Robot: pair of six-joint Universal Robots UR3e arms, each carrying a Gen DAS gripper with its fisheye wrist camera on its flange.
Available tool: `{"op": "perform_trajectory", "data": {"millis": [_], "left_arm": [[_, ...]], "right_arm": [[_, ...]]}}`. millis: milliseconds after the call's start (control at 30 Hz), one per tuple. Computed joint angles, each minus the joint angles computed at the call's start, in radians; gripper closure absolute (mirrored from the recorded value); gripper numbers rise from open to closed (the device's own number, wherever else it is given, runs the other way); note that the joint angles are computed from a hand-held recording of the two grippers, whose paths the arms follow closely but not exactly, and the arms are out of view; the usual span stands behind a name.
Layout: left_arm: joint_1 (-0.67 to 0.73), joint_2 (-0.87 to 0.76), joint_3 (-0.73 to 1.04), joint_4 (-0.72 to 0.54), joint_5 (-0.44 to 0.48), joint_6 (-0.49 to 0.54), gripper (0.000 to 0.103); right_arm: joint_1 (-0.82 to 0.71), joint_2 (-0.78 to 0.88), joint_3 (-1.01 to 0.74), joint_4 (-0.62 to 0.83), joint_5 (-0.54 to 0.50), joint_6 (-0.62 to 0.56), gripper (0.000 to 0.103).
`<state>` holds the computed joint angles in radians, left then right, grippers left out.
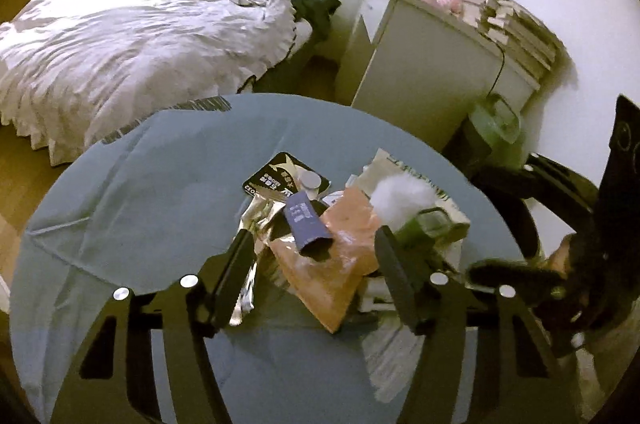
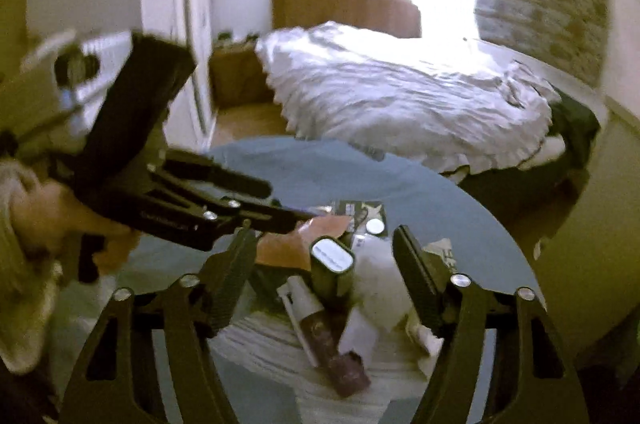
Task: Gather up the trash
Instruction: 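Grasp the dark green can with the right tool while the left tool reaches toward the remaining trash, then carry the green can and the left tool's small item over the bin, open both tools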
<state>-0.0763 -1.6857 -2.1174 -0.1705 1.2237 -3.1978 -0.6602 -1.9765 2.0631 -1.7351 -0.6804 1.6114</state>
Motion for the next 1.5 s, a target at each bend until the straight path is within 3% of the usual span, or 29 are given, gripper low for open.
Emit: {"op": "perform_trajectory", "data": {"millis": [133,200,233,267,300,600,933,1067,1233,1400,1500], "left_arm": [[0.029,-0.053,0.007,0.018,-0.046,0.032,0.053],[0.041,-0.071,0.007,0.036,-0.072,0.039,0.062],[0.053,-0.075,-0.001,0.055,-0.093,0.037,0.064],[0.054,-0.080,-0.001,0.064,-0.099,0.029,0.069],[0.058,-0.078,-0.004,0.068,-0.107,0.028,0.072],[0.077,-0.024,-0.055,0.123,-0.126,0.008,0.087],[0.089,0.121,-0.081,0.095,-0.162,-0.028,0.088],[0.019,0.102,0.015,0.060,-0.150,-0.044,0.088],[-0.110,-0.026,0.226,0.024,-0.132,-0.084,0.088],[-0.251,-0.210,0.492,-0.038,-0.096,-0.118,0.090],[-0.333,-0.357,0.715,-0.112,-0.085,-0.128,0.091]], "right_arm": [[0.112,0.071,0.036,-0.231,-0.094,0.094,0.048],[0.137,0.112,0.017,-0.258,-0.130,0.105,0.056],[0.152,0.135,0.017,-0.281,-0.142,0.115,0.068],[0.159,0.149,0.011,-0.281,-0.151,0.114,0.073],[0.160,0.156,0.003,-0.269,-0.152,0.108,0.074],[0.042,0.069,-0.025,0.006,-0.058,0.014,0.074],[-0.216,0.082,-0.323,0.656,0.084,-0.169,0.074],[-0.338,0.145,-0.462,0.864,0.104,-0.236,0.074],[-0.482,0.240,-0.580,0.972,0.109,-0.280,0.074],[-0.608,0.332,-0.620,0.896,0.130,-0.227,0.074],[-0.679,0.377,-0.597,0.747,0.149,-0.145,0.074]]}}
